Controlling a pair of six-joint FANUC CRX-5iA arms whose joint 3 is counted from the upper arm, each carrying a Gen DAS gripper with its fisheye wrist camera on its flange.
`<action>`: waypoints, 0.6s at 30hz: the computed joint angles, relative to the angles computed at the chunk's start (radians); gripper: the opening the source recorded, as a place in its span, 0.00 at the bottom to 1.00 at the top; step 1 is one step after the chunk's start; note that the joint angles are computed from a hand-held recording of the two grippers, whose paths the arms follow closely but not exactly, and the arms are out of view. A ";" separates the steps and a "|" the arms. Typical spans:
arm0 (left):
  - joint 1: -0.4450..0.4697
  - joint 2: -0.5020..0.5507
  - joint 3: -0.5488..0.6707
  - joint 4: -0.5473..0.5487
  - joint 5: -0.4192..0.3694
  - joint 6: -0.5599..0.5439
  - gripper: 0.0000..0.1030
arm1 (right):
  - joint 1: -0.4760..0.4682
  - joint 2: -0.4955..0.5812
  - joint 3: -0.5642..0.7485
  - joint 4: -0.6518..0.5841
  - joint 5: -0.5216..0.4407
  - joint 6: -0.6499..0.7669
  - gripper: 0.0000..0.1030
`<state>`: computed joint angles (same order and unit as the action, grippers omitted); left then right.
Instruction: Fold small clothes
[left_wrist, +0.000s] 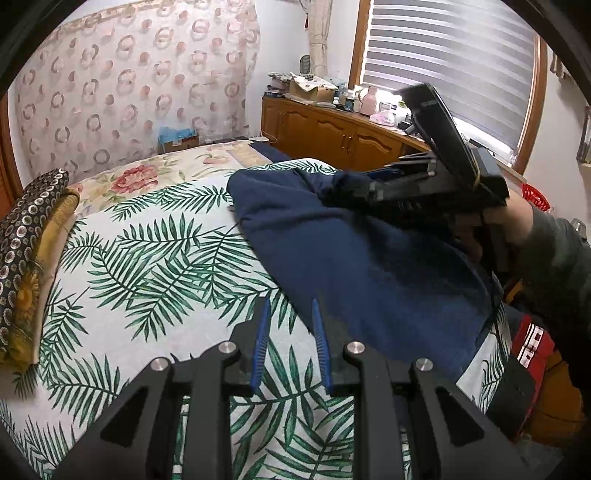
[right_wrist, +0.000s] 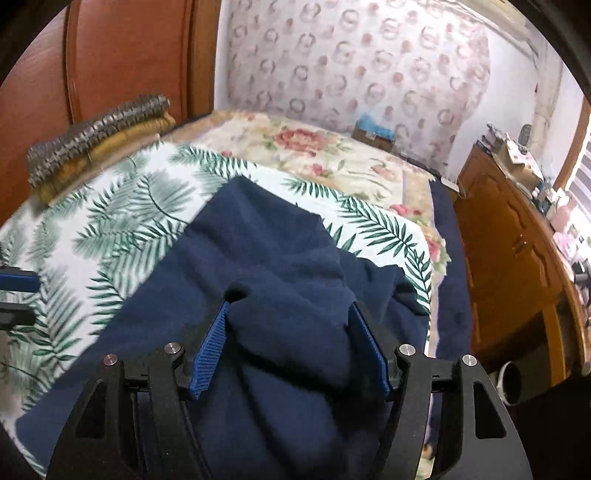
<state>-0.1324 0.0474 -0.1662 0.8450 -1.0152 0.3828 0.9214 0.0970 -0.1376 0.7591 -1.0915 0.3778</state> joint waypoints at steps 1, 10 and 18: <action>0.001 0.000 -0.001 0.001 -0.001 0.001 0.20 | -0.004 -0.005 -0.005 -0.001 0.005 0.003 0.22; -0.001 0.011 0.010 0.004 -0.049 0.006 0.26 | -0.093 -0.023 -0.002 0.103 -0.132 -0.170 0.15; -0.013 0.024 0.030 -0.046 -0.127 0.051 0.31 | -0.063 -0.108 -0.094 0.099 -0.167 -0.263 0.60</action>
<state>-0.1456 0.0714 -0.1359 0.7986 -1.1418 0.4337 0.8586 -0.0108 -0.2316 0.8585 -1.2580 0.1149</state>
